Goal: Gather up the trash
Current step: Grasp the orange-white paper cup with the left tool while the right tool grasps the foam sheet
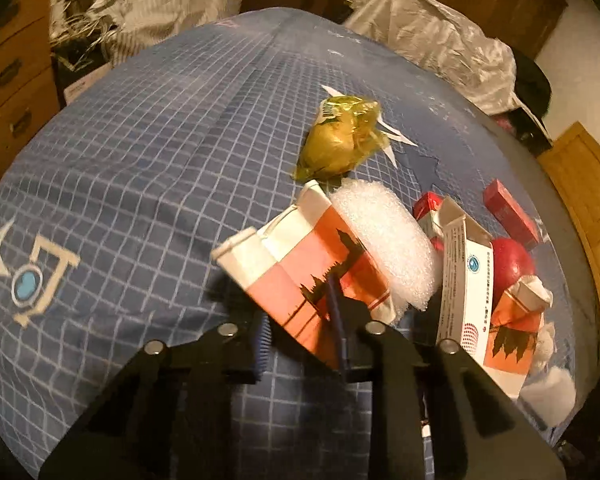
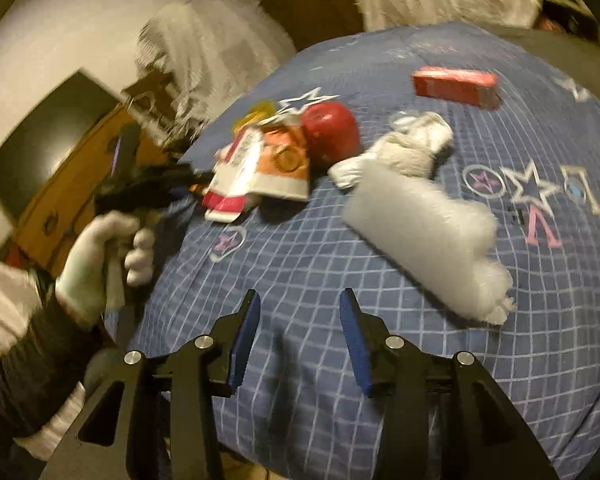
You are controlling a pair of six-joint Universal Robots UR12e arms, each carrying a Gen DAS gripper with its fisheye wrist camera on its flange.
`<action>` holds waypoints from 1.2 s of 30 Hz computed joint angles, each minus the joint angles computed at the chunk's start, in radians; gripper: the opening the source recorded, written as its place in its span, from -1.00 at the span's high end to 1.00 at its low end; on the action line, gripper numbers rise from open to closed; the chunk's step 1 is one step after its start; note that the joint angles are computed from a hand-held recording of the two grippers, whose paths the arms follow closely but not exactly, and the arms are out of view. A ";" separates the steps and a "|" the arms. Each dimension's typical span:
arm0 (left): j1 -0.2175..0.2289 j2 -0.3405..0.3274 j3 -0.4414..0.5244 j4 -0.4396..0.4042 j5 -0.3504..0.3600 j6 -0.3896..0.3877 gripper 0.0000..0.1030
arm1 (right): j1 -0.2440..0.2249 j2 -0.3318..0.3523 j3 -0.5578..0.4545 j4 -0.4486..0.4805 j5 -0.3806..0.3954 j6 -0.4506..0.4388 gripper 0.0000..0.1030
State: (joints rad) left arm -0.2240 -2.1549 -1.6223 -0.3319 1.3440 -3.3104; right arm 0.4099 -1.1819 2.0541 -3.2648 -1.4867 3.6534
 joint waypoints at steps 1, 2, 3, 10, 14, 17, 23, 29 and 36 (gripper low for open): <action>0.005 0.002 0.002 -0.013 -0.011 0.017 0.61 | 0.003 -0.007 0.003 0.004 -0.005 -0.020 0.11; 0.012 0.010 0.006 -0.041 -0.028 0.067 0.65 | 0.008 -0.017 0.006 0.011 -0.016 -0.046 0.07; 0.023 0.021 0.008 -0.089 -0.057 0.133 0.67 | 0.009 -0.023 0.010 0.013 -0.022 -0.061 0.03; 0.068 0.041 0.105 -0.465 -0.034 0.586 0.46 | 0.011 -0.051 0.032 0.015 -0.027 -0.119 -0.16; 0.060 0.050 0.085 -0.365 0.095 0.539 -0.18 | 0.014 -0.054 0.040 -0.021 -0.039 -0.108 -0.34; 0.046 0.069 0.034 -0.216 0.157 0.448 -0.36 | 0.018 -0.061 0.036 -0.014 -0.060 -0.135 -0.40; 0.007 0.068 -0.005 -0.113 0.233 0.291 -0.46 | 0.020 -0.075 -0.009 0.109 -0.173 -0.279 -0.62; -0.012 0.065 -0.034 -0.084 0.296 0.278 -0.55 | -0.041 -0.068 -0.052 0.271 -0.112 -0.365 -0.76; 0.003 0.065 -0.058 -0.030 0.252 0.240 -0.24 | -0.050 -0.022 -0.103 0.368 -0.109 -0.426 -0.54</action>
